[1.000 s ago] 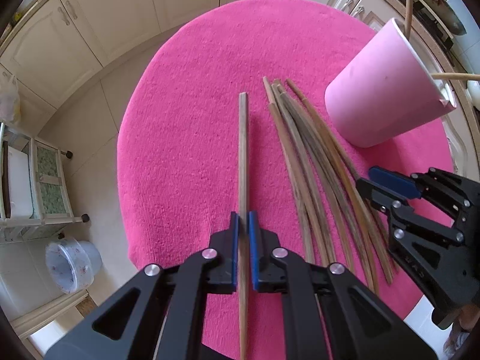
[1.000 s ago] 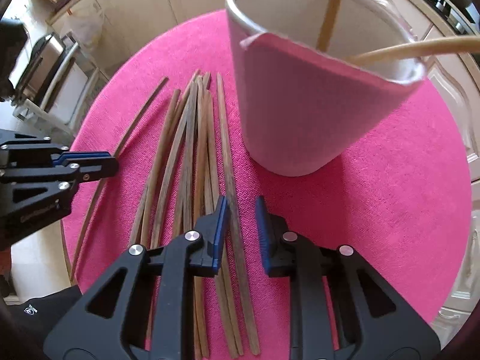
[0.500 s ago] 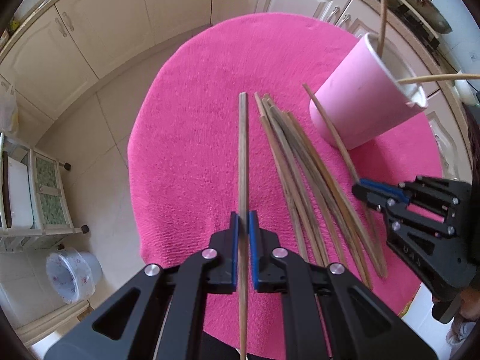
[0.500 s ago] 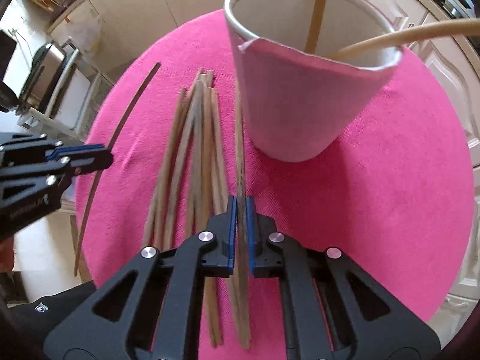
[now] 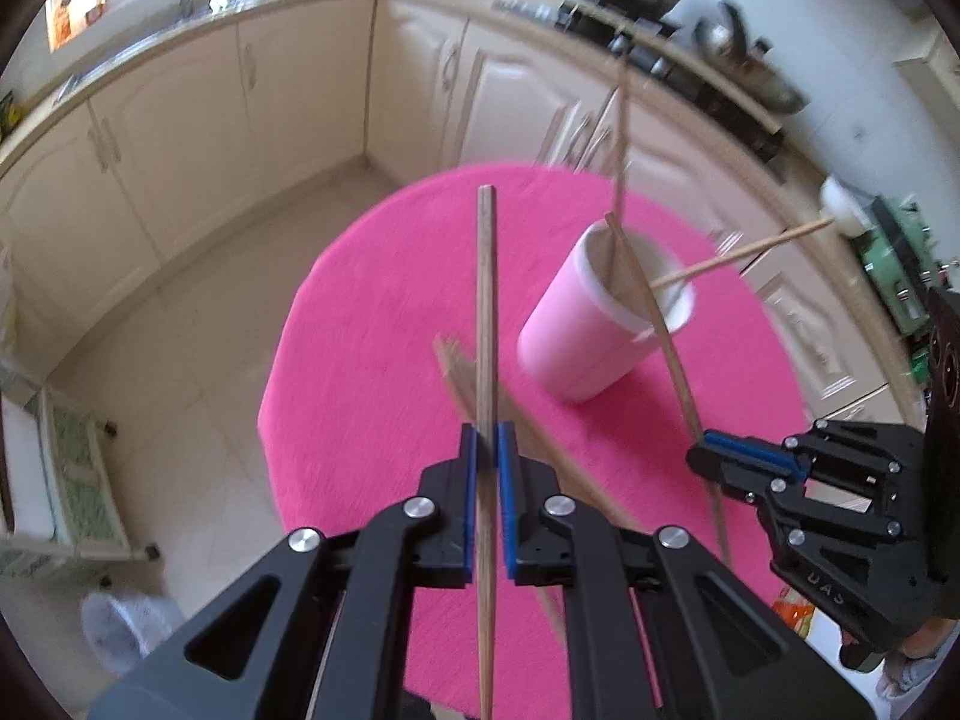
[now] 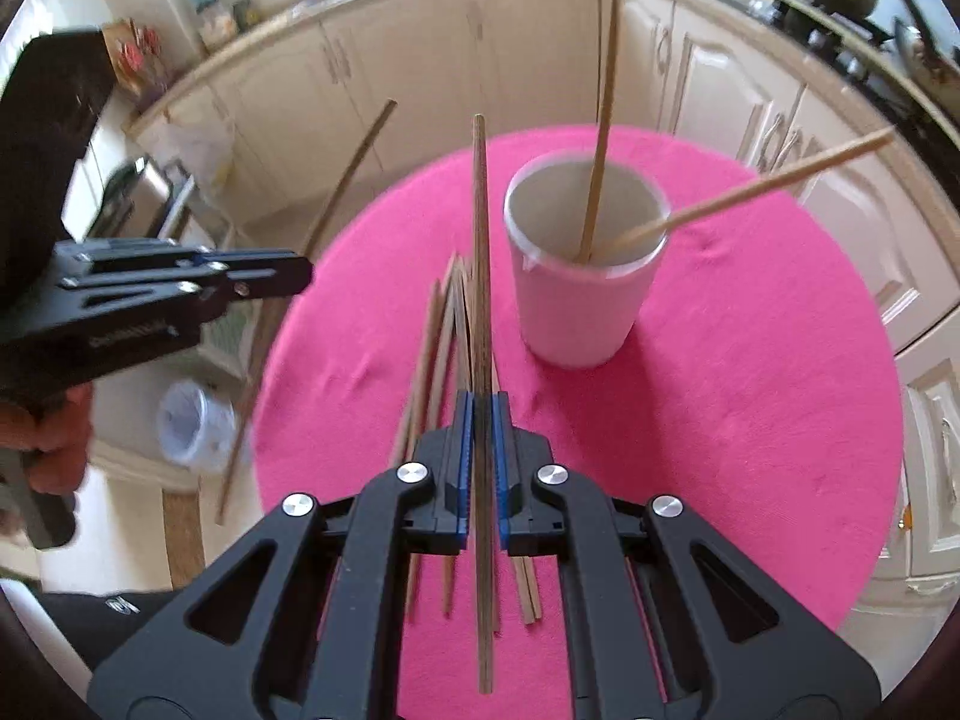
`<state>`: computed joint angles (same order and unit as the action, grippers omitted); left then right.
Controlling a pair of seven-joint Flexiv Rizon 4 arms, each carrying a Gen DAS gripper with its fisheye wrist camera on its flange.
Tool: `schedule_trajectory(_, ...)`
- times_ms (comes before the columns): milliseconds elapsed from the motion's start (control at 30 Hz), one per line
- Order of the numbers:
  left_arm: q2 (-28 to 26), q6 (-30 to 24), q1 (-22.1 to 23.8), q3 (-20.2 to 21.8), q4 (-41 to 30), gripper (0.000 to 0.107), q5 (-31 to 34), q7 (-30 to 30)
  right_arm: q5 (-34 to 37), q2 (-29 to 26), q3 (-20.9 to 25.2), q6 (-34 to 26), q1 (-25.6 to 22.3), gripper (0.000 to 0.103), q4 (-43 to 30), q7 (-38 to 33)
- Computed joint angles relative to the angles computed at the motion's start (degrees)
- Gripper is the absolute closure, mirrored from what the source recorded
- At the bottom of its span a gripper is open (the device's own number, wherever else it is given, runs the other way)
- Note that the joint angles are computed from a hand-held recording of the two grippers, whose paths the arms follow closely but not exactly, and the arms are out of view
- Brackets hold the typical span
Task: Organize utensils
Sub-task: 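Lift chopsticks into the white cup and open both grippers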
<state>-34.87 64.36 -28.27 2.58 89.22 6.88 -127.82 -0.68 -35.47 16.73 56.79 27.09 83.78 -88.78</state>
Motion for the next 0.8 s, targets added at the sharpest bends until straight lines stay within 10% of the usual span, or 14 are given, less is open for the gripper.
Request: schedule_trajectory(800, -10.3, 15.3, -3.4, 6.4, -20.8, 0.1, -2.0, 1.1, 3.7, -3.1, -0.9, 23.8, -2.3, 0.096, -5.7, 13.3)
